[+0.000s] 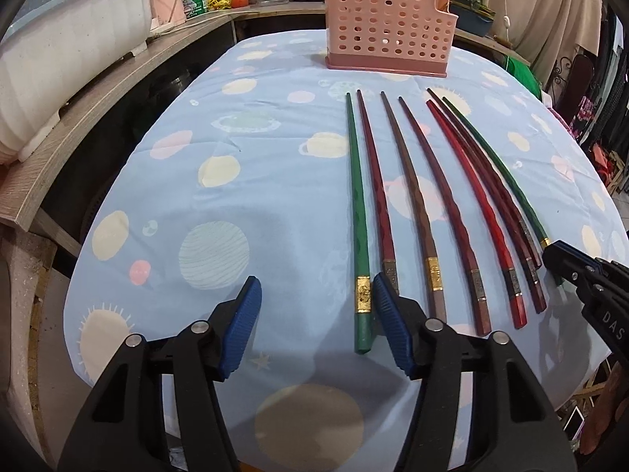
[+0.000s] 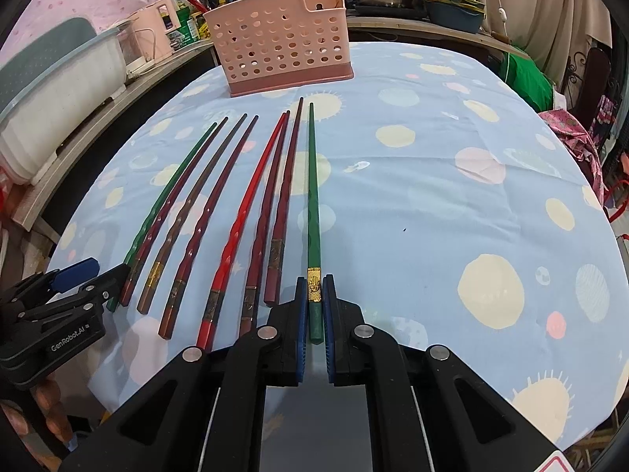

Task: Organize utensils
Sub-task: 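Close right gripper on a green chopstick while left gripper grasps another green chopstick, then lift both green chopsticks and carry them over the pink basket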

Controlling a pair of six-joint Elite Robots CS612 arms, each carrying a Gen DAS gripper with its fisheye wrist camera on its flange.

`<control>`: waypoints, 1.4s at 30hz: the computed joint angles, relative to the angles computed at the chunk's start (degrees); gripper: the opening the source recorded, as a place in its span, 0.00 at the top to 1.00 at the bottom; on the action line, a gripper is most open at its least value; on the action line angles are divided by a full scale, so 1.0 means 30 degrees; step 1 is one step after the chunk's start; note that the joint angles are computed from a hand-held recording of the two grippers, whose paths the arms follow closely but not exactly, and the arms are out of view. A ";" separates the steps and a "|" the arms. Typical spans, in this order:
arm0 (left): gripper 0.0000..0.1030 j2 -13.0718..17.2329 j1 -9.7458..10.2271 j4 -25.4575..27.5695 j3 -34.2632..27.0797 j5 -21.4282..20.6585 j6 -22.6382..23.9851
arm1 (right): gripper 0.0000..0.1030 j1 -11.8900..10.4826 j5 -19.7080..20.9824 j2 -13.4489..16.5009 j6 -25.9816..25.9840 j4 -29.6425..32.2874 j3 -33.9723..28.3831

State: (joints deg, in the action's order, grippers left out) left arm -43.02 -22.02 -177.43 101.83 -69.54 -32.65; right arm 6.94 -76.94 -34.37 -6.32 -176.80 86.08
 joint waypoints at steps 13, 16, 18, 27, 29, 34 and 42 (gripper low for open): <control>0.93 -0.0353 0.0371 -0.0051 0.0161 -0.1577 0.0111 | 0.93 -0.0215 0.0450 -0.0460 0.0274 -0.0032 0.0458; 0.93 -0.0622 0.0420 -0.0210 0.0295 -0.1580 0.0073 | 0.93 -0.0324 0.0583 -0.0689 0.0381 -0.0382 0.0605; 0.93 -0.0828 0.0484 -0.0355 0.0357 -0.1587 0.0072 | 0.93 -0.0419 0.0781 -0.0861 0.0561 -0.0593 0.0675; 0.93 -0.1778 0.0709 -0.1531 0.0374 -0.0856 0.0602 | 0.93 -0.0933 0.1505 -0.1485 0.1361 -0.1748 0.0260; 0.93 -0.1936 0.0768 -0.1662 0.0178 -0.0560 0.0892 | 0.93 -0.1058 0.1731 -0.1551 0.1614 -0.2129 0.0060; 0.93 -0.2155 0.1015 -0.1973 -0.0439 -0.0286 0.1387 | 0.93 -0.1261 0.1987 -0.1525 0.2140 -0.2854 -0.0795; 0.93 -0.2088 0.1384 -0.1906 -0.1909 0.0356 0.2184 | 0.93 -0.1420 0.2623 -0.1095 0.3125 -0.2674 -0.2573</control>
State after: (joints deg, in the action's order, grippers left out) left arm -49.28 -17.87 -183.14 96.10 -68.47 -26.09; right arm 2.68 -69.07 -37.66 3.06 -184.82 78.36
